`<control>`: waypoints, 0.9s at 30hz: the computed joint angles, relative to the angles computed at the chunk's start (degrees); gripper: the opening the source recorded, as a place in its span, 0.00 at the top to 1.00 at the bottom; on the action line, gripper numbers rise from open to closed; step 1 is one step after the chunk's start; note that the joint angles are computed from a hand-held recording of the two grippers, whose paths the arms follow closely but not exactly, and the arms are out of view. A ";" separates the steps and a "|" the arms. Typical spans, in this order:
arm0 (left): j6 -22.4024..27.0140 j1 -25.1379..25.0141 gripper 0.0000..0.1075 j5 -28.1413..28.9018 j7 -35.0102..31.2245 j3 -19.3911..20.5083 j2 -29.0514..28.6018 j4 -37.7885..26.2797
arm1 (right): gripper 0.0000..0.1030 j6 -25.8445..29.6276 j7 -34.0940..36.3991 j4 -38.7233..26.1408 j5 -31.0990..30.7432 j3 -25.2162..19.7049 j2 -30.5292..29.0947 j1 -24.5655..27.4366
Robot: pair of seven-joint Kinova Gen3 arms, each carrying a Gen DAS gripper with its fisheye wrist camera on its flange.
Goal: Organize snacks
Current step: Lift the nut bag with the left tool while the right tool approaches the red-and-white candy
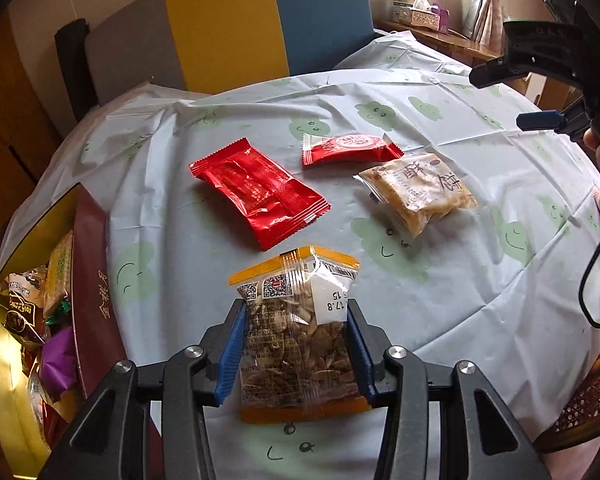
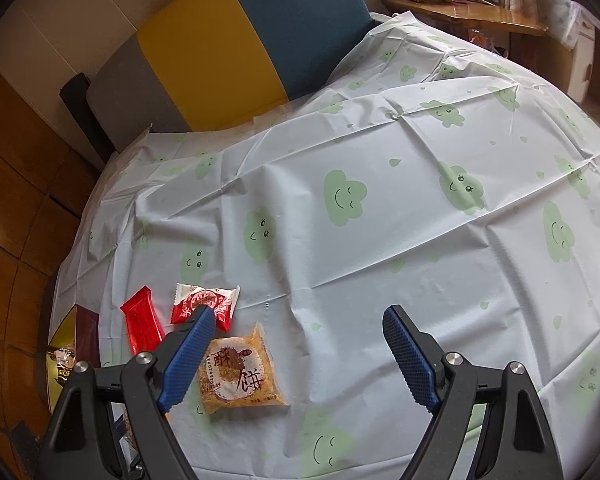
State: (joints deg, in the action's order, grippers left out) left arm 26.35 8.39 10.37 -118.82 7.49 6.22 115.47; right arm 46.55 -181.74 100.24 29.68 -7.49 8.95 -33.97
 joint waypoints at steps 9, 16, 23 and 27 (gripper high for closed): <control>-3.23 -0.81 0.52 2.02 -1.79 0.73 0.96 1.81 | 0.16 -0.16 0.29 -0.22 0.20 -0.03 0.12 -0.13; -10.16 -0.10 0.46 1.16 -0.37 1.22 0.50 5.92 | 0.16 1.16 1.47 -1.10 -0.21 0.03 0.80 -0.25; -13.16 -2.56 0.46 5.50 -5.27 3.43 0.07 7.84 | 0.16 2.62 2.57 -1.81 -0.85 0.34 1.55 -0.56; -14.43 -3.02 0.46 6.69 -6.63 4.00 -0.09 8.60 | 0.16 3.21 2.75 -2.01 -1.05 0.45 1.83 -0.69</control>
State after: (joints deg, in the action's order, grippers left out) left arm 11.92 5.36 17.06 -125.45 11.49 6.13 124.08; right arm 49.76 -178.99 98.22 28.63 -7.04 10.78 -34.66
